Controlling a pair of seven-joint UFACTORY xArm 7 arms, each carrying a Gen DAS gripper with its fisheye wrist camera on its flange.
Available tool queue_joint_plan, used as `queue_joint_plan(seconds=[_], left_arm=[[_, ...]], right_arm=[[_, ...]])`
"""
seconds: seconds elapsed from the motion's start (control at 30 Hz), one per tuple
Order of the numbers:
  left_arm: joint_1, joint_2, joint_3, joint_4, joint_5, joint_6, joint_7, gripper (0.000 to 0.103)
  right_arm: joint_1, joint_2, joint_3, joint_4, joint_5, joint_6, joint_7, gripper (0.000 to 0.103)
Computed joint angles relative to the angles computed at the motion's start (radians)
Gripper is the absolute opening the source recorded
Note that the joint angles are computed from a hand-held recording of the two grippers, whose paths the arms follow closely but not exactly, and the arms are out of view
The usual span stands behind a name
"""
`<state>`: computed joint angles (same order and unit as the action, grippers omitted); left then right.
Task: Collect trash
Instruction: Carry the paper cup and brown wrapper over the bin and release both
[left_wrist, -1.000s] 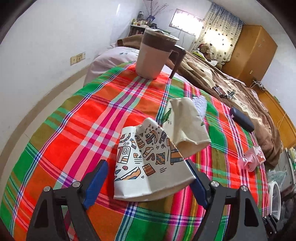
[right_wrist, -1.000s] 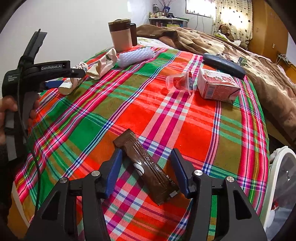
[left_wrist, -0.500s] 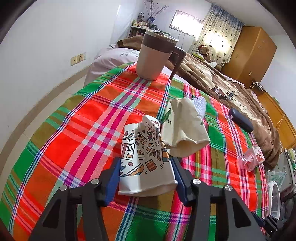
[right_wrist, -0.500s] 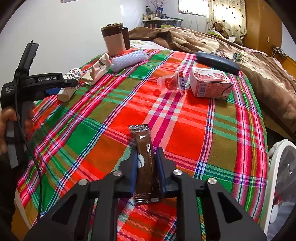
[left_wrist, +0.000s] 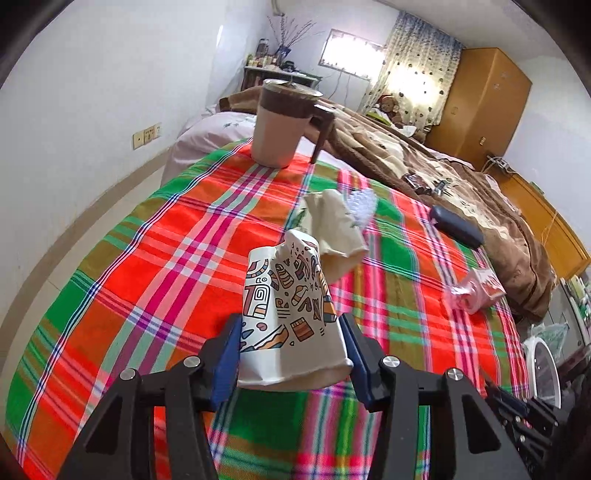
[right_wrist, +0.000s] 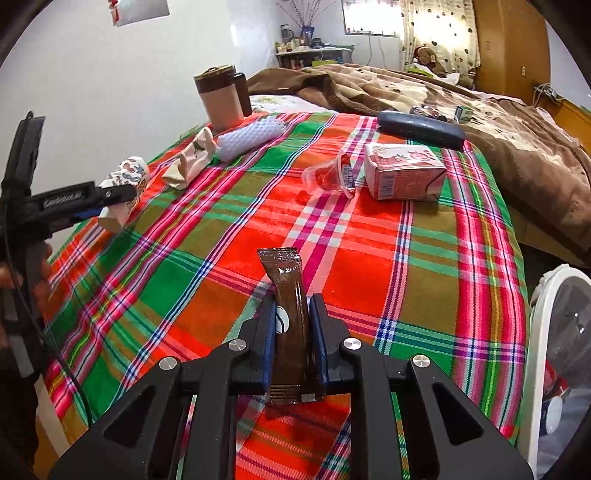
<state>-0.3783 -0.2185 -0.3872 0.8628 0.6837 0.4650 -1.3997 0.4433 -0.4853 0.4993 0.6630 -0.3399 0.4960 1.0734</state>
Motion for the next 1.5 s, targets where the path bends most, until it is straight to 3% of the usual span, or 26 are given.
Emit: queue_joint_plan(seconds=[0.5,0.83,1.5], left_arm=[[-0.080,0.015,-0.063,0.076,0.039,0.053,0.003,0.052],[-0.154,0.079,-0.068,0.179,0.111,0.087,-0.014,0.052],[-0.432,0.337,0.025,0.487,0.208,0.141,0.051,0.053]], right_arm=[[-0.018,-0.162,0.005,-0.076,0.031,0.018,0.044,0.018],[-0.022,-0.306,0.003,-0.138,0.075,0.078,0.048,0.018],[-0.004,-0.653,-0.025,-0.257,0.164,0.318,0.024,0.019]])
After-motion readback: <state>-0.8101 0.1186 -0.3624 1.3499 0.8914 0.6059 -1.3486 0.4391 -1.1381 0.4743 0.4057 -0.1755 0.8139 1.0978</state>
